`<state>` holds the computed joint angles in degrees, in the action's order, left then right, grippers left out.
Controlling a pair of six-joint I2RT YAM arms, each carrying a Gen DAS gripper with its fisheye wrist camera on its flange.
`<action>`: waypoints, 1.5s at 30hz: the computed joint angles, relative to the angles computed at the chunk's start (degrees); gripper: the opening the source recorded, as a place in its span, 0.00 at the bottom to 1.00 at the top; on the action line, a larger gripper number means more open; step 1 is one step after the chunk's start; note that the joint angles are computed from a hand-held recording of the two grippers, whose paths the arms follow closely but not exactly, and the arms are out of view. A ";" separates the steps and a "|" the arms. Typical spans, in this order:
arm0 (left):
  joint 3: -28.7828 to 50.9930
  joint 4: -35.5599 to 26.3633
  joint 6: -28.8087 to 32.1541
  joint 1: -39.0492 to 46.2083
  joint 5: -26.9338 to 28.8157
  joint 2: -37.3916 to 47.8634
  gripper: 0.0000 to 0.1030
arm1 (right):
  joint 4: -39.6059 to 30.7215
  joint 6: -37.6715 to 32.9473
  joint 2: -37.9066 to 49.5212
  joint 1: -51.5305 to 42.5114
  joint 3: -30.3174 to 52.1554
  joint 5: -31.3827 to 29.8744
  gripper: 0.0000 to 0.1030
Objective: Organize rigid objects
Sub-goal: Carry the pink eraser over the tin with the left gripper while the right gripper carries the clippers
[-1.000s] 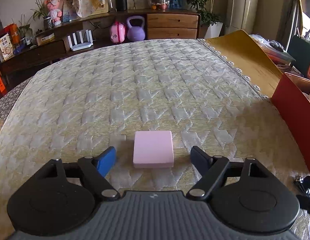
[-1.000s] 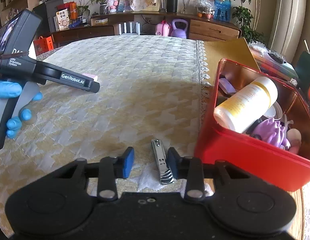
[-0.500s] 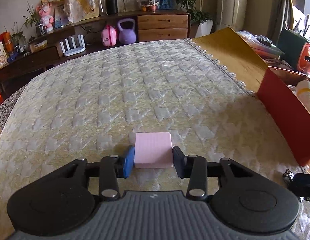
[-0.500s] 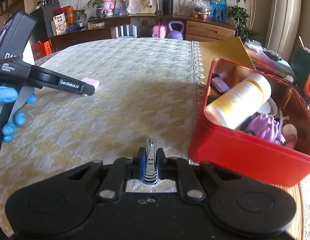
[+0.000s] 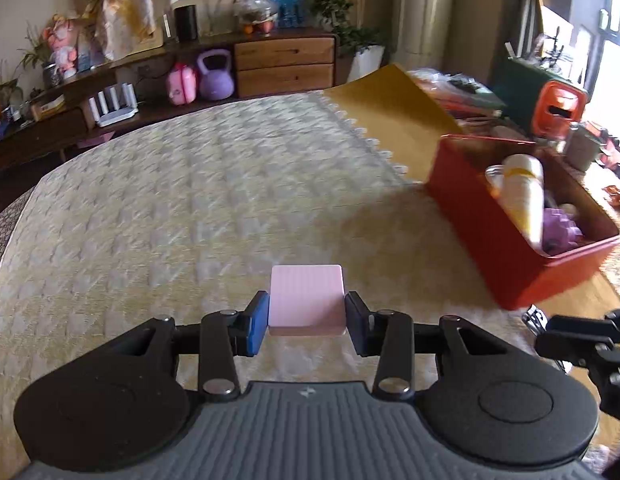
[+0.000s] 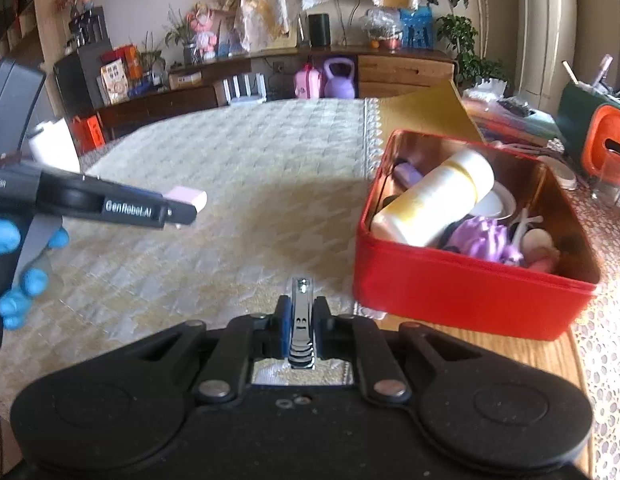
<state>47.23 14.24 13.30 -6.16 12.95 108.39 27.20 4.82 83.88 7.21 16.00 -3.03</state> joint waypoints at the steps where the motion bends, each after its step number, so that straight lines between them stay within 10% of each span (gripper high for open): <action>1: -0.75 -0.53 -0.14 -0.47 0.13 -1.33 0.39 | -1.16 0.21 -1.81 -0.47 -0.37 -0.52 0.10; 20: -5.33 -9.59 -4.12 -14.10 1.26 -18.46 0.39 | -22.97 -4.58 -29.62 -18.18 -0.47 -11.34 0.10; 32: 2.97 -9.09 -5.29 -22.75 -4.06 -11.22 0.39 | -18.55 -10.73 -19.72 -30.77 3.75 -16.60 0.10; 45: 29.80 -18.54 -9.05 -22.68 -7.79 10.21 0.39 | -9.77 -11.11 -0.34 -32.13 11.93 -16.01 0.10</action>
